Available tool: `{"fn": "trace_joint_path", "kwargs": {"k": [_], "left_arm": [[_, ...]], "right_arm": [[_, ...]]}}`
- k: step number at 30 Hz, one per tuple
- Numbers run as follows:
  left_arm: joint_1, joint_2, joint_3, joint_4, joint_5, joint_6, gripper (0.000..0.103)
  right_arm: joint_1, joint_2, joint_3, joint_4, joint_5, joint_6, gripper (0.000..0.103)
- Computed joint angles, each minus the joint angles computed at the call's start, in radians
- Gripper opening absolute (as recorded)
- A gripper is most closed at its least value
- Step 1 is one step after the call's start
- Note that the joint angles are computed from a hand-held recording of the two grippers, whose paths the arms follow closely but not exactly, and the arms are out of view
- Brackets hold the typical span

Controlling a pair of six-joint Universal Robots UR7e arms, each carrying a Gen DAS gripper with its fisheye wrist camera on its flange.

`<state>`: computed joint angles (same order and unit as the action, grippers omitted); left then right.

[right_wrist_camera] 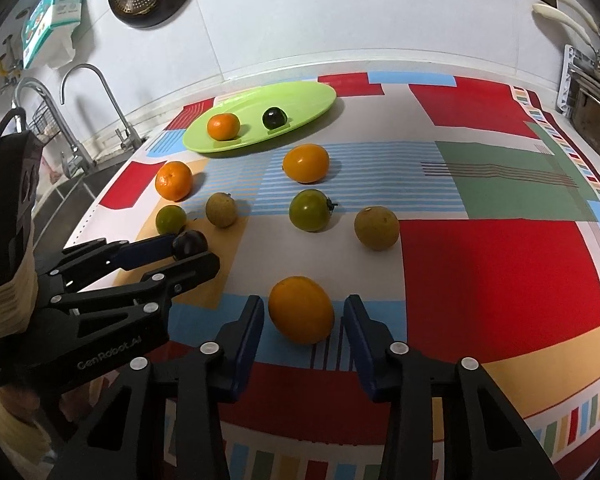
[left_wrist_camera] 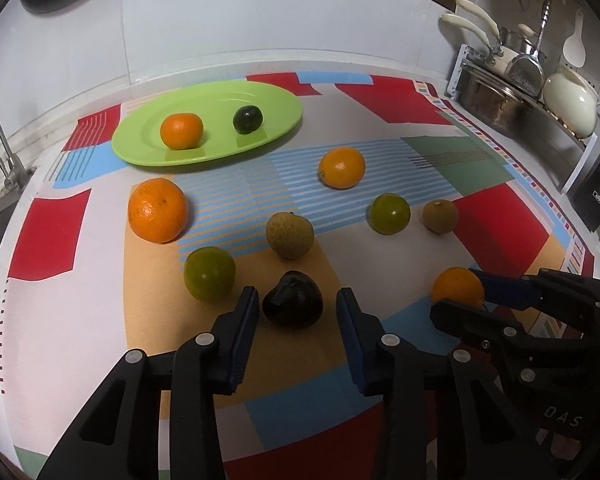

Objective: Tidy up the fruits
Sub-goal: 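Grasp a second dark plum with the left tool while the right tool grasps an orange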

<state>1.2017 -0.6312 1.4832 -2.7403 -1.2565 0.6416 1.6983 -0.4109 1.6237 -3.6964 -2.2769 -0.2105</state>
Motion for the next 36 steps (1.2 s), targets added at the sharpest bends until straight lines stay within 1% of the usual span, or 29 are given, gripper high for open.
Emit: {"fn": "trace_joint_path", "kwargs": {"k": [1, 2, 8, 17, 30, 36], "left_arm": [[0.0, 0.0, 0.0, -0.003, 0.0, 0.0, 0.032], [0.0, 0.0, 0.0, -0.004, -0.001, -0.002, 0.029], [-0.002, -0.008, 0.012, -0.011, 0.003, 0.011, 0.029], [-0.011, -0.041, 0.032, -0.022, -0.005, -0.001, 0.029], [-0.027, -0.098, 0.056, -0.059, -0.028, -0.002, 0.029], [-0.033, -0.116, 0.054, -0.077, -0.037, -0.007, 0.029]], "right_arm": [[-0.001, 0.0, 0.0, 0.005, 0.002, 0.003, 0.036], [-0.001, 0.0, 0.0, 0.003, 0.004, 0.0, 0.035], [-0.001, -0.005, 0.004, 0.001, 0.012, 0.001, 0.034], [0.013, -0.016, 0.003, 0.0, 0.023, -0.011, 0.034], [0.059, -0.023, -0.023, -0.02, 0.017, -0.071, 0.034], [0.074, -0.03, -0.042, -0.011, 0.036, -0.084, 0.034]]}}
